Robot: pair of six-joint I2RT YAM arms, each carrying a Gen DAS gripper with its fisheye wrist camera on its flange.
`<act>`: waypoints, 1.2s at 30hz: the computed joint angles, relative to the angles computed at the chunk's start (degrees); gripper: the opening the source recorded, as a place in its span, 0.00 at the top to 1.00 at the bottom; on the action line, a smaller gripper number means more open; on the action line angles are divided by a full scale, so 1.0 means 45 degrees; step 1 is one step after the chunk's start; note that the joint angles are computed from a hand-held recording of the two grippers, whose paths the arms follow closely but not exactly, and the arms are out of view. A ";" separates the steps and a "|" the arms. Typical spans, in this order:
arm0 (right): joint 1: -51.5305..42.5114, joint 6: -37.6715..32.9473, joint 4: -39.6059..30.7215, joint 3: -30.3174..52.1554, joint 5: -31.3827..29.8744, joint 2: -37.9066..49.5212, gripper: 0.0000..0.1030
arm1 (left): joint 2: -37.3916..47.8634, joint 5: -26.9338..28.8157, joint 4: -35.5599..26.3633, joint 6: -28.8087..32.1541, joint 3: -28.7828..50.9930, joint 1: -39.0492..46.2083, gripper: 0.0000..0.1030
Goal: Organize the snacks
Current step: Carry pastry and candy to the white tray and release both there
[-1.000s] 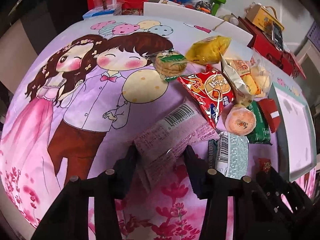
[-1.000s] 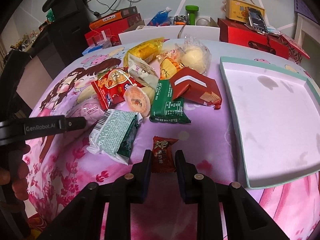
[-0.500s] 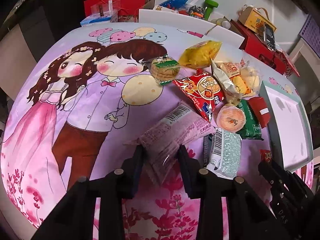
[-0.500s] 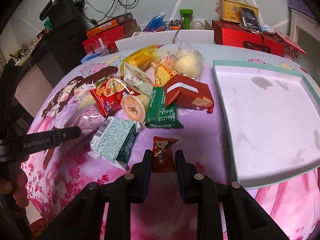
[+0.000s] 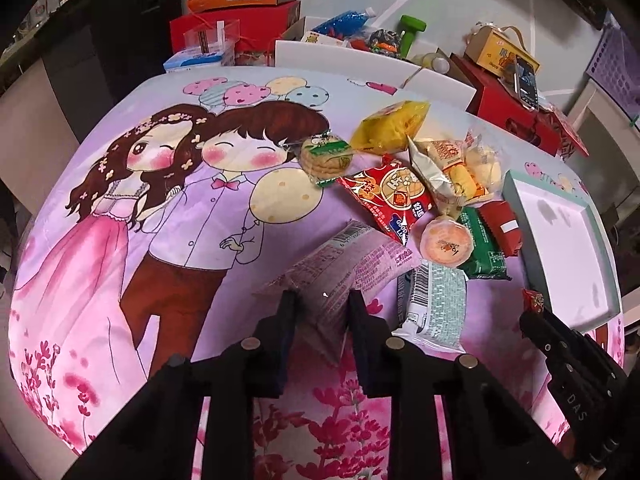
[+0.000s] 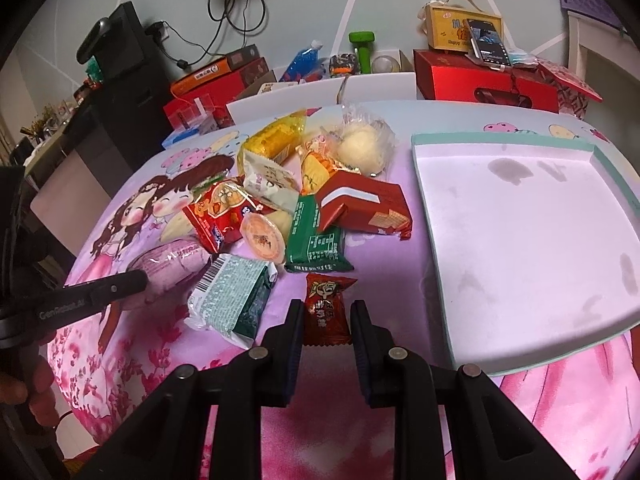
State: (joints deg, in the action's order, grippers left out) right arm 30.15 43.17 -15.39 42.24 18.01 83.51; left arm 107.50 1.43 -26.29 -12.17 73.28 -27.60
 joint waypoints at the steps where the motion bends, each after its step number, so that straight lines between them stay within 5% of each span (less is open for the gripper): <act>1: -0.0019 0.0003 0.0010 -0.0019 -0.0019 -0.0019 0.76 | -0.0019 0.0010 -0.0009 0.0008 -0.0013 -0.0003 0.74; 21: -0.0097 0.0081 -0.0107 -0.0426 0.0439 -0.1173 0.75 | -0.1883 0.0081 0.0287 0.0149 -0.0678 0.0000 0.75; 36: -0.3965 -0.1050 -0.1756 0.0653 0.0355 -0.2260 0.75 | 0.1535 0.0761 -0.1668 0.0790 0.5767 -0.2622 0.75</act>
State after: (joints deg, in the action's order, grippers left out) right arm 12.31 38.45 -23.29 45.18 19.61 73.34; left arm 114.41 4.85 -33.79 -8.62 99.23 -39.40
